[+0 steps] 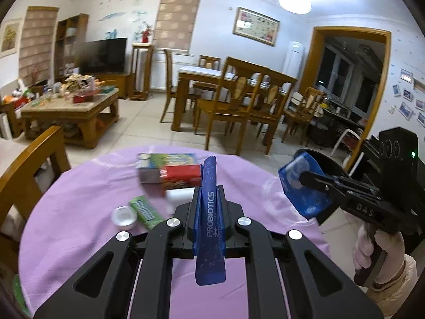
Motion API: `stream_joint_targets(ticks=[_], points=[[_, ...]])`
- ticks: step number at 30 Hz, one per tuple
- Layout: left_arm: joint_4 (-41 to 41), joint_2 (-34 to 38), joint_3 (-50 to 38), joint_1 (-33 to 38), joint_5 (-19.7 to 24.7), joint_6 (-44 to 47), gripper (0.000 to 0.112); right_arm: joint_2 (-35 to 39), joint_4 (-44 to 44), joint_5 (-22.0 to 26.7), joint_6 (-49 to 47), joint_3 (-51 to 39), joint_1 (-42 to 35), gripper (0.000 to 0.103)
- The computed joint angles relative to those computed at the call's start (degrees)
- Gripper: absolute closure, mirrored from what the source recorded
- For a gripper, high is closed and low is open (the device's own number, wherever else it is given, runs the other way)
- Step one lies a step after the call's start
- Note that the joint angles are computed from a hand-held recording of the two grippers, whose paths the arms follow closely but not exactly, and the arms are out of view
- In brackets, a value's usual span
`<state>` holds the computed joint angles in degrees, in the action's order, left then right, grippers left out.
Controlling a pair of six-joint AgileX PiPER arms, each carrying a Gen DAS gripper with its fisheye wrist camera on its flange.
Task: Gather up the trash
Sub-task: 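Carry the probiotics stick and blue wrapper in both tools over the bin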
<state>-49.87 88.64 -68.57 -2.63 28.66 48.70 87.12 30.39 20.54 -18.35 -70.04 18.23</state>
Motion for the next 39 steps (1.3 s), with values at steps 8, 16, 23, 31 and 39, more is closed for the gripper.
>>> stream_joint_targets(ticks=[8,16,23,31,39], points=[[11.27,2.67,-4.69,-13.35,-4.17,-12.89,0.101,-7.06,13.22,4.38,-15.18,4.08,-13.37,0.093],[21.98,11.34,-14.96,-25.2,-5.91,-24.76,0.101,-9.63,31.69,14.67,-35.49,7.71,-34.56,0.093],[24.22,22.93,-29.66,-31.47,-2.5,-28.68,0.101,-3.84,41.16,24.7,-46.4,6.42,-52.76,0.093],[29.96,36.68,-48.48,-36.55,3.98,-35.93,0.101,6.48,45.26,30.22,-52.72,2.14,-64.39,0.093],[34.9,52.52,-73.71,-38.6,15.36,-41.8,0.101,17.01,46.52,30.11,-53.95,-3.92,-67.41,0.093]])
